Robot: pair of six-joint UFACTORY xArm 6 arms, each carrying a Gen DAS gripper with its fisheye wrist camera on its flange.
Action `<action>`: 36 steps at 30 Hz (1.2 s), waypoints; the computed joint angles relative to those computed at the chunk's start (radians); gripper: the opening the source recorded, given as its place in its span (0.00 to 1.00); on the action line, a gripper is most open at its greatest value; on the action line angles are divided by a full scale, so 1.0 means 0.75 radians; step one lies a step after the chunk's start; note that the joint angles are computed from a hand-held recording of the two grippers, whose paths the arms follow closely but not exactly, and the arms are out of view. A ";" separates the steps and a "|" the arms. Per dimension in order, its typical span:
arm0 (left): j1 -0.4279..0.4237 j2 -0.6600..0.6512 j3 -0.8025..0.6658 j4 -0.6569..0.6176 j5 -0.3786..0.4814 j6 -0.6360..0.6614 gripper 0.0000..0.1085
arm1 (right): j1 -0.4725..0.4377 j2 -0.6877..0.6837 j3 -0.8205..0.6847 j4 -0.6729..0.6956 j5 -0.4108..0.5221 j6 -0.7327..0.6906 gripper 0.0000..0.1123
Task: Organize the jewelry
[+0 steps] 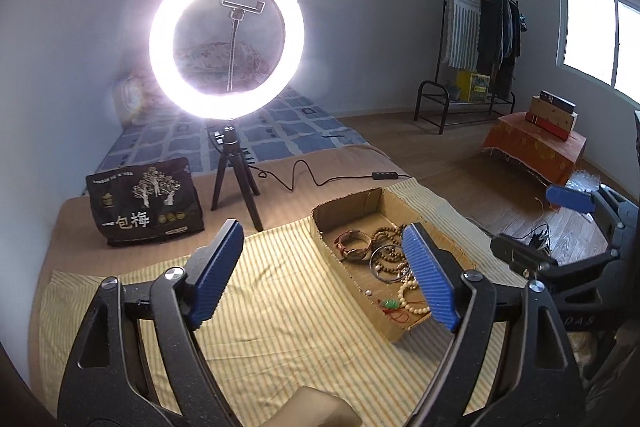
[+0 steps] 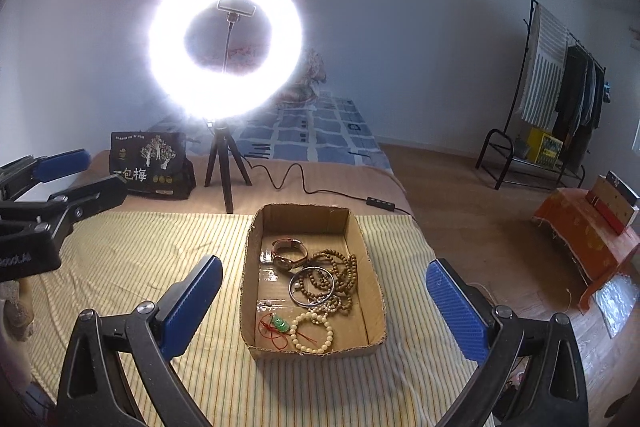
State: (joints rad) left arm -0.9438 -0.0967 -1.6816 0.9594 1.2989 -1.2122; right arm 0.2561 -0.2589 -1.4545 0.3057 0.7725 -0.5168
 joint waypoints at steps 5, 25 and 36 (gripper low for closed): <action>-0.048 -0.026 0.015 0.034 0.046 -0.011 0.83 | -0.003 -0.027 0.020 0.021 -0.016 0.010 0.91; -0.163 -0.076 0.053 0.143 0.198 -0.066 0.95 | 0.045 -0.076 0.118 -0.074 -0.181 0.126 0.91; -0.162 -0.086 0.063 0.134 0.200 -0.085 0.95 | 0.047 -0.074 0.120 -0.092 -0.177 0.134 0.91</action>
State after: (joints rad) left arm -1.0651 -0.1611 -1.6344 1.0599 1.4487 -1.2759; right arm 0.2914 -0.3145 -1.3644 0.2367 0.6400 -0.4163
